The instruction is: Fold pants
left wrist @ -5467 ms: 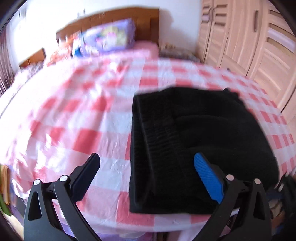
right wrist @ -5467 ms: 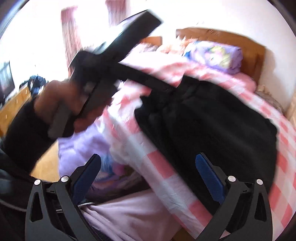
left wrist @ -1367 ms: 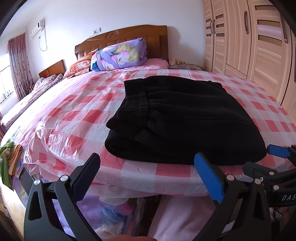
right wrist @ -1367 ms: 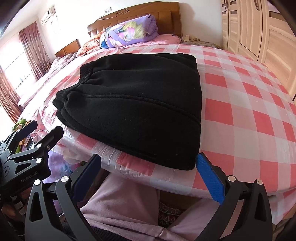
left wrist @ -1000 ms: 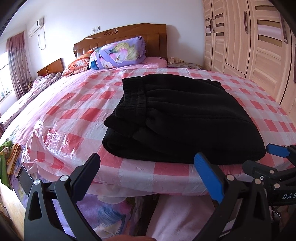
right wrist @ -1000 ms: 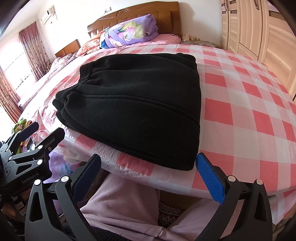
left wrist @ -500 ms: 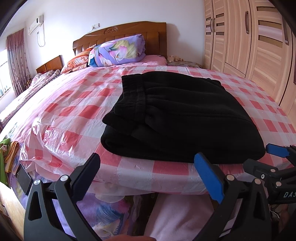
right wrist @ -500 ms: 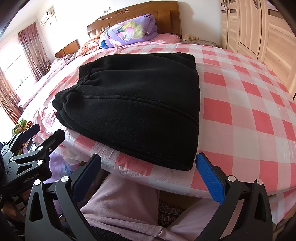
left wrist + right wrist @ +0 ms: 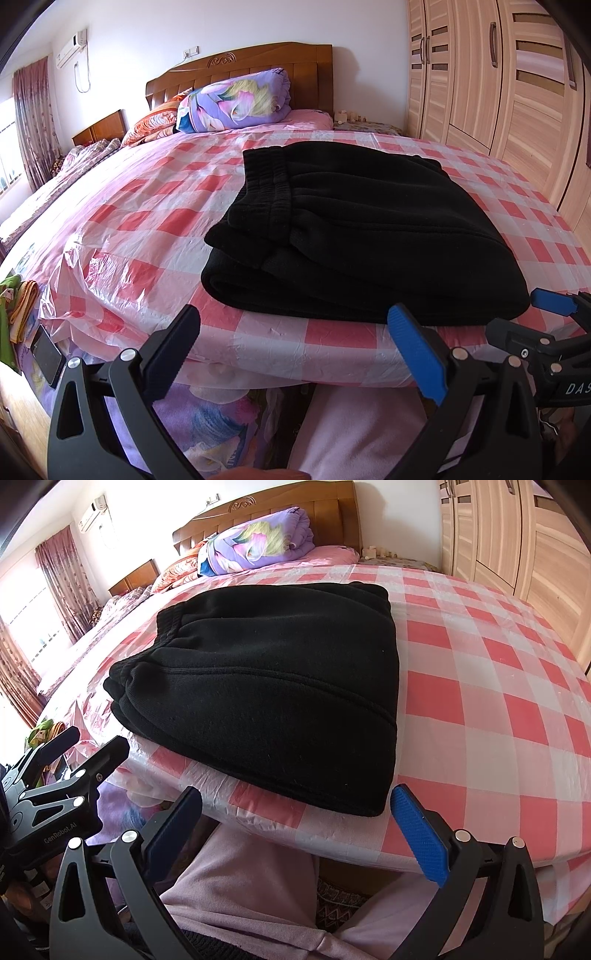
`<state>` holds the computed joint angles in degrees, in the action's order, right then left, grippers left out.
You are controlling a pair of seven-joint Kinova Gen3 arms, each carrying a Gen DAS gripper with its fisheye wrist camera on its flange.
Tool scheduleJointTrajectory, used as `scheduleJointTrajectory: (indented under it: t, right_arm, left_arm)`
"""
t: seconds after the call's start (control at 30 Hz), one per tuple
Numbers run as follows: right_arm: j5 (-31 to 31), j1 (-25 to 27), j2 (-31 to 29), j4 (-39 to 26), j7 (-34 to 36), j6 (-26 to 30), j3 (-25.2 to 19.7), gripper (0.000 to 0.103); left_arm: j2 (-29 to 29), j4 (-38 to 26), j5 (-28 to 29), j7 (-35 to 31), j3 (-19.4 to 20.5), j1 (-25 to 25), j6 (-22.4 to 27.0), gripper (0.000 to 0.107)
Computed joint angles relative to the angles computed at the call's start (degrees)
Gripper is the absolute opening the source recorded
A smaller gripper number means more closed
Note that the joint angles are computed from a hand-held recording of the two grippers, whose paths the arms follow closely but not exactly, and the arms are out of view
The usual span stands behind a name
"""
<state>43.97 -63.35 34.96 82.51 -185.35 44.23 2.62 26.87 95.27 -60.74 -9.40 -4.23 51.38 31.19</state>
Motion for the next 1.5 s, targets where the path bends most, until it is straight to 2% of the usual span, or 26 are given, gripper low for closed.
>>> scheduleJointTrajectory:
  t: [1.1,1.5]
  right_arm:
    - [0.1,0.1,-0.2,0.4,-0.3,-0.4,-0.1,0.099]
    - [0.2,0.0,-0.2,0.5,-0.6,-0.5,0.0,0.099]
  left_arm:
    - [0.2,0.3,0.1,-0.1,0.1,-0.1,-0.3,0.102]
    - [0.2,0.2,2.4,-1.9,0.0,-0.8,-1.4,0.102]
